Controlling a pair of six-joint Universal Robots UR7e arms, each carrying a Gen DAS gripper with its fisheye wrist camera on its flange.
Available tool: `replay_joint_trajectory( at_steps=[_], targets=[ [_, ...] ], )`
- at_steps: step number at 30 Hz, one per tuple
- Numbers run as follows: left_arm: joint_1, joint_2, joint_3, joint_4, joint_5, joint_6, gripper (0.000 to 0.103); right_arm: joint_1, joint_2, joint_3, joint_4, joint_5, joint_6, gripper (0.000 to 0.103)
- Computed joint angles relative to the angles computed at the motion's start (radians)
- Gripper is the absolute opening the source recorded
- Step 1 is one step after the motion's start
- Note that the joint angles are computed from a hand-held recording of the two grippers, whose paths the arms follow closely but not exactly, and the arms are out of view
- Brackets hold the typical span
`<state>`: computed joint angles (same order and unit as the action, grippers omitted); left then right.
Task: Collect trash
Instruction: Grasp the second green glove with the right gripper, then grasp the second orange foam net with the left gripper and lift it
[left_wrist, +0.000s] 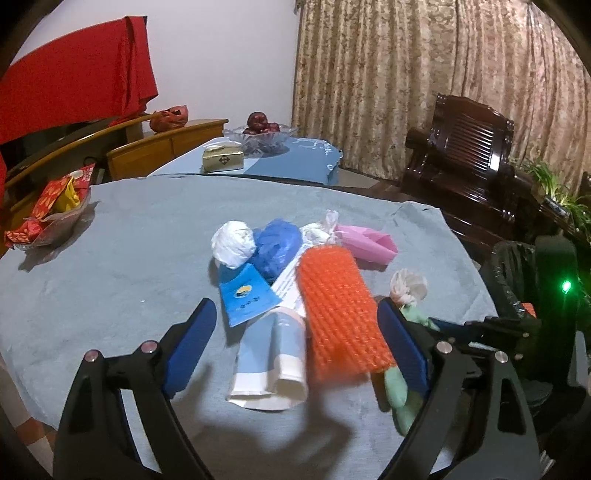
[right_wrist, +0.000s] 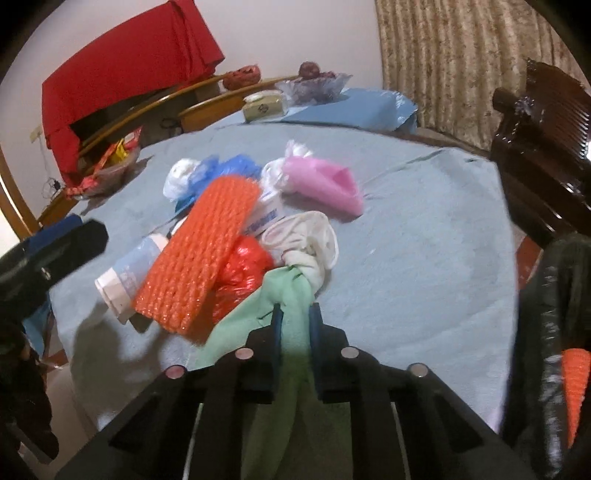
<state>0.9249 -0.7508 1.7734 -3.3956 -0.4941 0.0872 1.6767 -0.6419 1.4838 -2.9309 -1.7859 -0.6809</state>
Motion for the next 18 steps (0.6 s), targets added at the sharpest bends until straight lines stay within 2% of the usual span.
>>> replay_joint_trajectory(
  at_steps=[10, 18],
  targets=[
    [-0.001, 0.059, -0.064, 0.053, -0.063, 0.012, 0.072, -0.01, -0.046, -0.018, -0.046, -0.01, -0.015, 0.014],
    [0.019, 0.113, -0.118, 0.141, -0.027, -0.039, 0.062, -0.02, -0.055, -0.024, -0.053, -0.01, -0.026, 0.014]
  ],
)
